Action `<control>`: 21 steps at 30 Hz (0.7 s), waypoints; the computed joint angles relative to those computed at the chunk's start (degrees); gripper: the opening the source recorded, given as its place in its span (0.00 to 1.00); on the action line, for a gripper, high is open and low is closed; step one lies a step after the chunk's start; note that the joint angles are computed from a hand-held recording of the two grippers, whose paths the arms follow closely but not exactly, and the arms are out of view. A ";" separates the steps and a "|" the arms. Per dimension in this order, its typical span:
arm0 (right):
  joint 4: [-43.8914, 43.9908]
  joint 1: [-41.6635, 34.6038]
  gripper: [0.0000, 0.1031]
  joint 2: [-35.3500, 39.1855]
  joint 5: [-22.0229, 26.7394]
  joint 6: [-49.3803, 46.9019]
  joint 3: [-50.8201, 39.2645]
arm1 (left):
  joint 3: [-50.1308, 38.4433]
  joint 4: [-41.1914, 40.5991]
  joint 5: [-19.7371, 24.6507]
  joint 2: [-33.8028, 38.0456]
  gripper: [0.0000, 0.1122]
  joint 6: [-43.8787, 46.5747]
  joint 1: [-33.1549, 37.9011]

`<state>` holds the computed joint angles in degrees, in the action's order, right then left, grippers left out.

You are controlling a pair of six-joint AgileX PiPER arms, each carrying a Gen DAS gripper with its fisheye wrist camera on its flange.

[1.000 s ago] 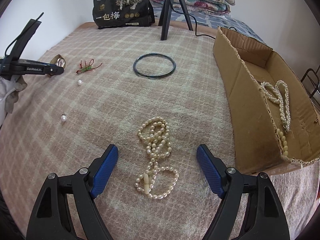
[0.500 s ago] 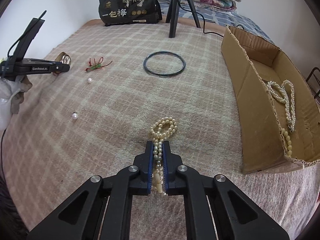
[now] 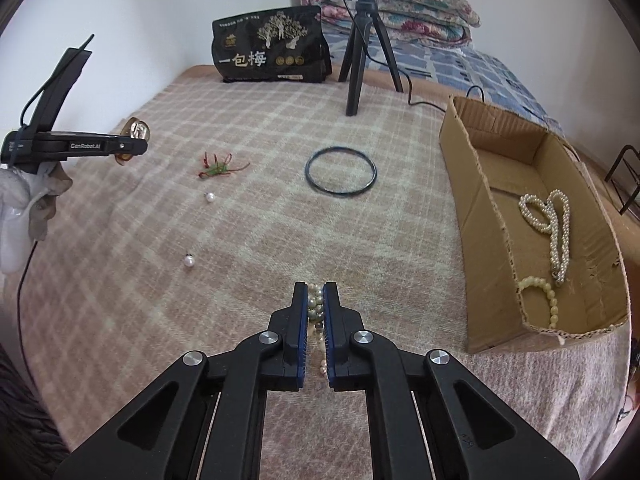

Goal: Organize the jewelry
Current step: 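Carry watch and pearl strand over the cardboard box and open both tools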

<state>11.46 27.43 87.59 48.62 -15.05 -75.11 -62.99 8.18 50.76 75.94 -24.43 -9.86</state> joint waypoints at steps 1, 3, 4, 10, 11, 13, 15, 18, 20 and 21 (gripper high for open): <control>0.17 -0.10 0.06 -0.32 0.19 -0.05 -0.26 | -0.28 -0.10 0.38 -0.61 0.10 -0.30 -0.25; 0.35 -0.16 0.06 -1.06 0.38 0.10 -0.69 | -1.06 -1.50 0.87 -1.82 0.10 0.34 0.13; 0.46 -0.10 0.06 -1.50 0.45 0.25 -1.03 | -1.54 -1.90 1.13 -2.30 0.10 0.35 0.05; 1.77 -0.31 0.06 -3.57 1.36 0.52 -3.60 | -4.85 -3.00 2.59 -4.42 0.10 -1.09 -2.46; 2.14 -0.48 0.06 -3.96 1.52 0.46 -4.15 | -5.56 -2.51 2.89 -4.62 0.10 -1.85 -3.61; 2.94 -0.95 0.06 -4.63 1.85 0.34 -5.24 | -7.01 -1.72 3.55 -4.62 0.10 -3.19 -5.70; 3.86 -1.64 0.06 -5.15 2.14 0.04 -6.31 | -8.63 -0.60 4.16 -4.47 0.10 -4.82 -8.36; 4.98 -2.75 0.06 -5.74 2.37 -0.30 -7.76 | -11.03 1.04 4.84 -3.69 0.10 -7.13 -12.06; 5.99 -3.93 0.06 -6.08 2.60 -0.87 -8.50 | -12.85 1.73 5.23 -2.92 0.10 -8.37 -14.49; 6.57 -4.69 0.06 -6.15 2.69 -1.17 -8.97 | -13.76 2.19 5.38 -2.47 0.10 -9.04 -15.70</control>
<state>18.04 22.74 81.44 51.31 -16.23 -84.08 -76.76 10.36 56.14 73.47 -33.47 -25.56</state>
